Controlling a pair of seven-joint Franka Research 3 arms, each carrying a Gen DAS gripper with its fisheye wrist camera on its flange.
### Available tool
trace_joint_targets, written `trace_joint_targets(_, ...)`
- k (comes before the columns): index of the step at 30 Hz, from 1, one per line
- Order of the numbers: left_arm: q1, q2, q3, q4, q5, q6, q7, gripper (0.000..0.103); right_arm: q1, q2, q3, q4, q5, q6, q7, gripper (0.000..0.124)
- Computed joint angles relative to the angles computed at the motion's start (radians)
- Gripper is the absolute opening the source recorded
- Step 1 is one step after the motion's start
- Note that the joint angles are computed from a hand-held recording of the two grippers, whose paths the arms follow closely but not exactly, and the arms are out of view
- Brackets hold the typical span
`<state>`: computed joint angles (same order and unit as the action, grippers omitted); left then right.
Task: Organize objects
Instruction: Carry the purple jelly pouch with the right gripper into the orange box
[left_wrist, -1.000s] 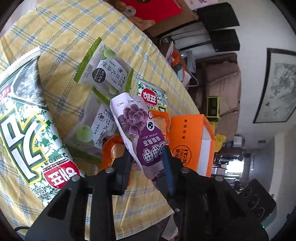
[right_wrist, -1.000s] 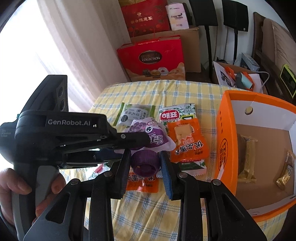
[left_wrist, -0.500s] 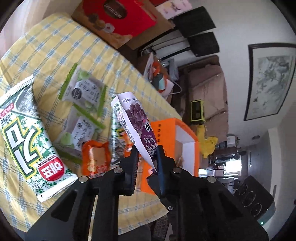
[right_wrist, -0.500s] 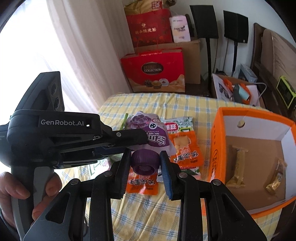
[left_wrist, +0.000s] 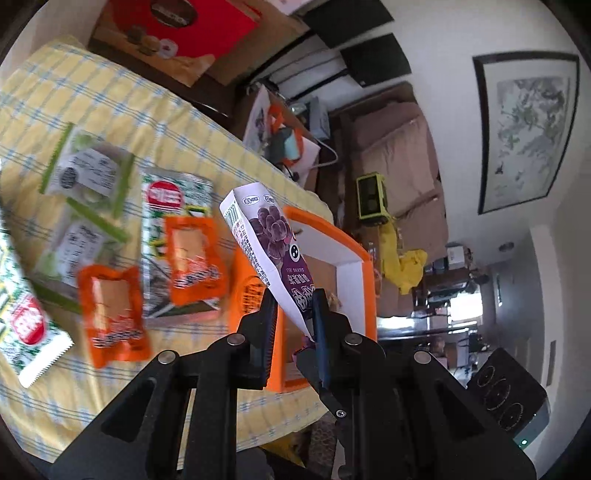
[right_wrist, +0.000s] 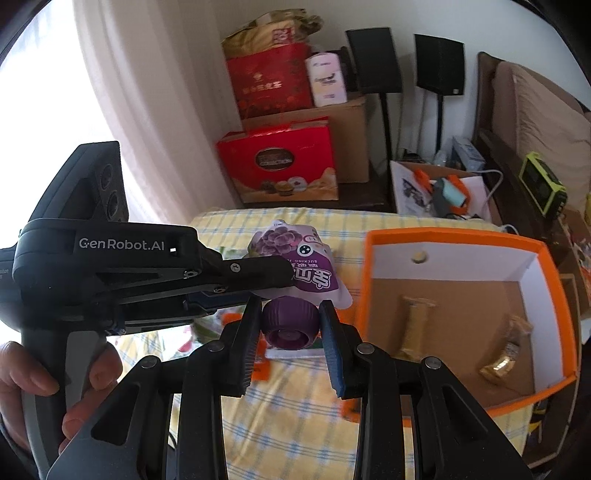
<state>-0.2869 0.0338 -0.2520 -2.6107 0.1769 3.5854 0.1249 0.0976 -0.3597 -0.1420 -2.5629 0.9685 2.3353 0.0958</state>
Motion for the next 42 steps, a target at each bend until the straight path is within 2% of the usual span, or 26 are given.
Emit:
trace_joint_targets(9, -0.026, 0.104, -0.023, 0.162, 0.032, -0.070, 0.030, 0.017, -0.062, 0.052, -0.035, 0.066, -0.023, -0.015, 0.003, 0.032)
trace_joint_targets(14, 0.002, 0.182, -0.061, 0.255, 0.101, -0.095, -0.004, 0.017, -0.097, 0.089, -0.042, 0.095, -0.030, -0.007, 0.006, 0.032)
trace_joint_targets(20, 0.005, 0.249, -0.083, 0.335, 0.127, -0.129, -0.013, 0.017, -0.129, 0.136, -0.045, 0.126, -0.023, 0.006, -0.003, 0.032)
trace_joint_targets(28, 0.098, 0.339, -0.187, 0.427, 0.194, -0.201, -0.028, 0.017, -0.161, 0.213, -0.036, 0.166, -0.011, 0.023, -0.008, 0.032)
trace_joint_targets(38, 0.160, 0.413, -0.272, 0.504, 0.159, -0.297, 0.052, 0.017, -0.190, 0.295, -0.012, 0.218, -0.003, 0.034, -0.001, 0.032)
trace_joint_targets(40, 0.190, 0.429, -0.308, 0.508, 0.145, -0.320, 0.079, 0.018, -0.192, 0.308, -0.006, 0.221, -0.007, 0.044, 0.003, 0.032)
trace_joint_targets(42, 0.242, 0.449, -0.368, 0.509, 0.130, -0.343, 0.114, 0.018, -0.193, 0.316, 0.000, 0.219, -0.008, 0.058, 0.003, 0.032)
